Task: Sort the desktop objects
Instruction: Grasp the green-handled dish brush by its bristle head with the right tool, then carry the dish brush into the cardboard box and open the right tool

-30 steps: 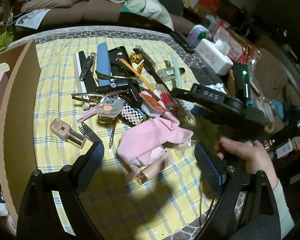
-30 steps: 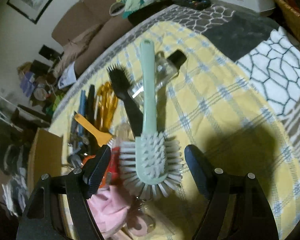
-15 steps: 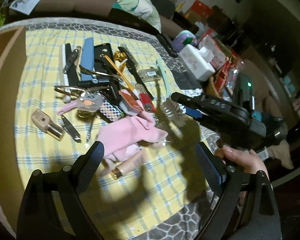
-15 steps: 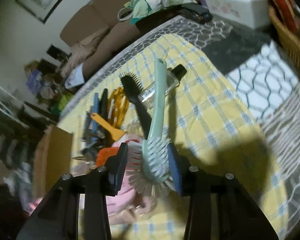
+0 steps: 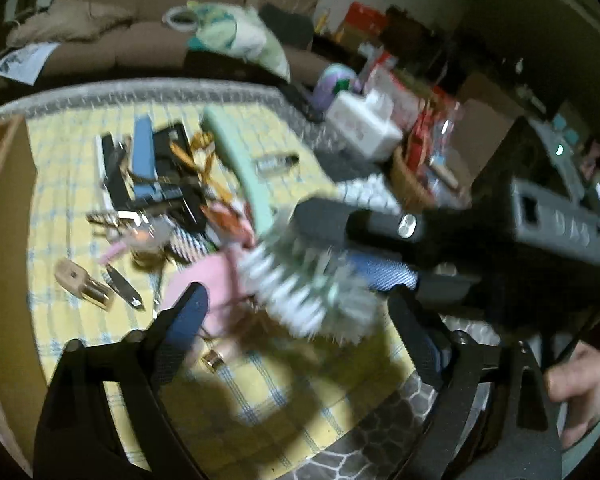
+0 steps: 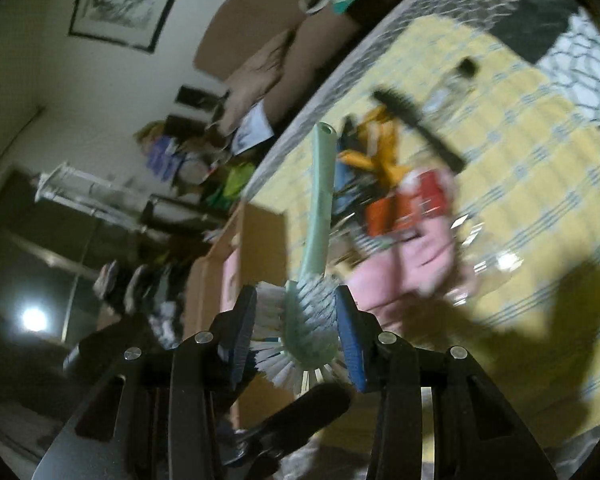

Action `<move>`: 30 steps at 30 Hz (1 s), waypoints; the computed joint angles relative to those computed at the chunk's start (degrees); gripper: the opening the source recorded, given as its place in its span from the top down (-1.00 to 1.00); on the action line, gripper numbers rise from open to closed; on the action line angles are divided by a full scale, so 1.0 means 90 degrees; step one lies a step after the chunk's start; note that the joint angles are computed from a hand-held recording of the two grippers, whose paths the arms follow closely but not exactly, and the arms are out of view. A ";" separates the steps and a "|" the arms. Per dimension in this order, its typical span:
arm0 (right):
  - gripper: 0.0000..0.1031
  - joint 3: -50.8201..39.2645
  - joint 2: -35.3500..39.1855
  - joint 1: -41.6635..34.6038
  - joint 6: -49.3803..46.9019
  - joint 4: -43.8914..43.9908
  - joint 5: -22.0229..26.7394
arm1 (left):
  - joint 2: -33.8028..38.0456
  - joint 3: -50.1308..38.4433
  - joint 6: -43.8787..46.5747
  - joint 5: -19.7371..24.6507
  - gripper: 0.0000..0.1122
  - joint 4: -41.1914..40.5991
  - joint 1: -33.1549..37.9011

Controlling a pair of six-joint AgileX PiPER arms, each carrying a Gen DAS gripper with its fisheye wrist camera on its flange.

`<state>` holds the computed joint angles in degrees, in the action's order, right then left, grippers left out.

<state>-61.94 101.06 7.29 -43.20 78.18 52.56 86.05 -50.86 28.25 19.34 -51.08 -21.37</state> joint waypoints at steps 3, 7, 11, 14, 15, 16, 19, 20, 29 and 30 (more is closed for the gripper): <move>0.21 -0.0169 -0.0053 0.0296 0.0106 0.0034 -0.0115 | -0.0478 0.0232 0.0553 0.0056 -0.01 -0.0382 0.0334; 0.21 -0.0264 0.0044 0.0675 -0.0061 0.0612 0.0000 | -0.1173 0.0379 -0.0246 0.0381 0.02 0.0592 0.0870; 0.21 -0.0695 0.0223 0.1310 0.0035 0.0807 -0.0162 | -0.1671 0.0532 0.0532 0.1081 0.06 0.0128 0.1925; 0.21 -0.1070 0.0483 0.1842 0.0080 0.1009 -0.0298 | -0.1973 0.0594 0.1143 0.1925 0.06 -0.0138 0.3107; 0.21 -0.1194 0.0580 0.1991 0.0121 0.1036 -0.0347 | -0.1986 0.0599 0.1354 0.2140 0.06 -0.0232 0.3450; 0.21 -0.1316 0.0679 0.2138 0.0133 0.1079 -0.0400 | -0.1983 0.0599 0.1565 0.2371 0.06 -0.0319 0.3791; 0.21 -0.1787 0.1088 0.2641 0.0258 0.1180 -0.0635 | -0.1713 0.0480 0.2290 0.3200 0.06 -0.0545 0.4956; 0.21 -0.1938 0.1231 0.2788 0.0310 0.1214 -0.0713 | -0.1526 0.0384 0.2523 0.3474 0.06 -0.0579 0.5318; 0.20 -0.2663 0.2040 0.3423 0.0862 0.0931 -0.1485 | -0.0378 -0.0136 0.2635 0.3561 0.06 -0.0069 0.5584; 0.20 -0.2718 0.2101 0.3436 0.0967 0.0845 -0.1519 | -0.0325 -0.0147 0.2600 0.3536 0.06 0.0015 0.5550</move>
<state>-86.41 119.96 38.21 -34.49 85.79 38.89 83.13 -52.18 51.65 51.17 -50.95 28.57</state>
